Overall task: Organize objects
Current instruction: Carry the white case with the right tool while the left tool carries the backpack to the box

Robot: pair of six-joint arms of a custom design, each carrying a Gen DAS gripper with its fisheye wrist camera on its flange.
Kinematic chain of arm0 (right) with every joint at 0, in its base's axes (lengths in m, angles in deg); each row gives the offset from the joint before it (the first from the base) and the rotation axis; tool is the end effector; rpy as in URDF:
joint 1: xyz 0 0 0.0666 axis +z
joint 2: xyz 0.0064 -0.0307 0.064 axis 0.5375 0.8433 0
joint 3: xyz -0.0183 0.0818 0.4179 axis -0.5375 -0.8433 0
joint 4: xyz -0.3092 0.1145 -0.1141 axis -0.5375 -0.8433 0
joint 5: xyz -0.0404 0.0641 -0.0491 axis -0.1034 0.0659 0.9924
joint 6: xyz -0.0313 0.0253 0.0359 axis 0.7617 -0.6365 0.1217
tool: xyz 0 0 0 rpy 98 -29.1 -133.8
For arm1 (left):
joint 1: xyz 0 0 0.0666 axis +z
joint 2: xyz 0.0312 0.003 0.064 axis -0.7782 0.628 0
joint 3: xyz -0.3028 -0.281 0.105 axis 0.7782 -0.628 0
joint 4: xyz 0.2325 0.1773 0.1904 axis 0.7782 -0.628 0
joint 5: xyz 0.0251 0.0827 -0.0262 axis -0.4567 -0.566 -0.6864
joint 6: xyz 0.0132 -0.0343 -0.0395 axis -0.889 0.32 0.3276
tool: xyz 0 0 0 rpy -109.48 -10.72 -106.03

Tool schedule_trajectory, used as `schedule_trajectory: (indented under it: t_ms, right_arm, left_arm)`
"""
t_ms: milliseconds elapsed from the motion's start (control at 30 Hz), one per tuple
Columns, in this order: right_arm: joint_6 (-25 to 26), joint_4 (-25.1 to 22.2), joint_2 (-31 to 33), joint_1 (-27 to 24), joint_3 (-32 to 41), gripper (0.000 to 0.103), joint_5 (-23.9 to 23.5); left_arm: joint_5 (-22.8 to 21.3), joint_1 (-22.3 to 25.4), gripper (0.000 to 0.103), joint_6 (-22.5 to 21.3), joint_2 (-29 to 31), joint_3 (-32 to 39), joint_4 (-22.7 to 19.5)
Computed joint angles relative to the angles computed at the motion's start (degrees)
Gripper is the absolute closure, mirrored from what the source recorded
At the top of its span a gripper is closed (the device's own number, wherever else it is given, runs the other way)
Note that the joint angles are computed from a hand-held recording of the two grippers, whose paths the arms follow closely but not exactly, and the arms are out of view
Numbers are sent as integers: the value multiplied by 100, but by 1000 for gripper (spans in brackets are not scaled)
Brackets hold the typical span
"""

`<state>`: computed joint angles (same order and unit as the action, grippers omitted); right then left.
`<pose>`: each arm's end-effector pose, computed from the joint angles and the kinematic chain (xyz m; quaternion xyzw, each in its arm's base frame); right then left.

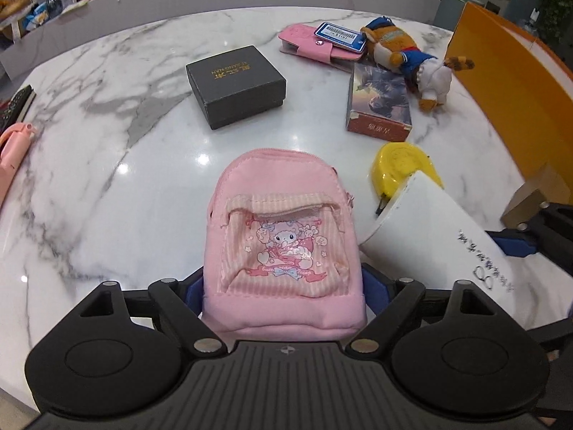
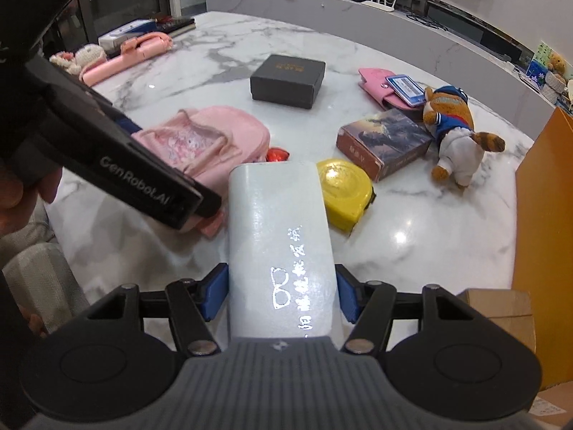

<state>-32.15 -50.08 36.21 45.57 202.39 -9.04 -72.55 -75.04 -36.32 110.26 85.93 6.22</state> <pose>0.6019 0.1492 0.4460 -0.3677 0.8755 0.0996 0.2973 0.5922 -0.2571 0.4354 0.0019 0.9728 -0.0111 0.2315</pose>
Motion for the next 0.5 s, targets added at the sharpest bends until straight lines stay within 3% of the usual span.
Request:
schedule_trajectory:
  t_ms: [167,300,500]
  right_arm:
    - [66,242,-76,7,-167,32,65]
    - [115,194,-57,-9,-144,40,-32]
    - [-85,177,-117,-5,-220,40,44]
  left_arm:
    - [-85,-18,2,-61,-22,-78,160]
    - [8,2,7,-95,-72,-175,279]
    - [140,0,12,-32,-144,-154,187]
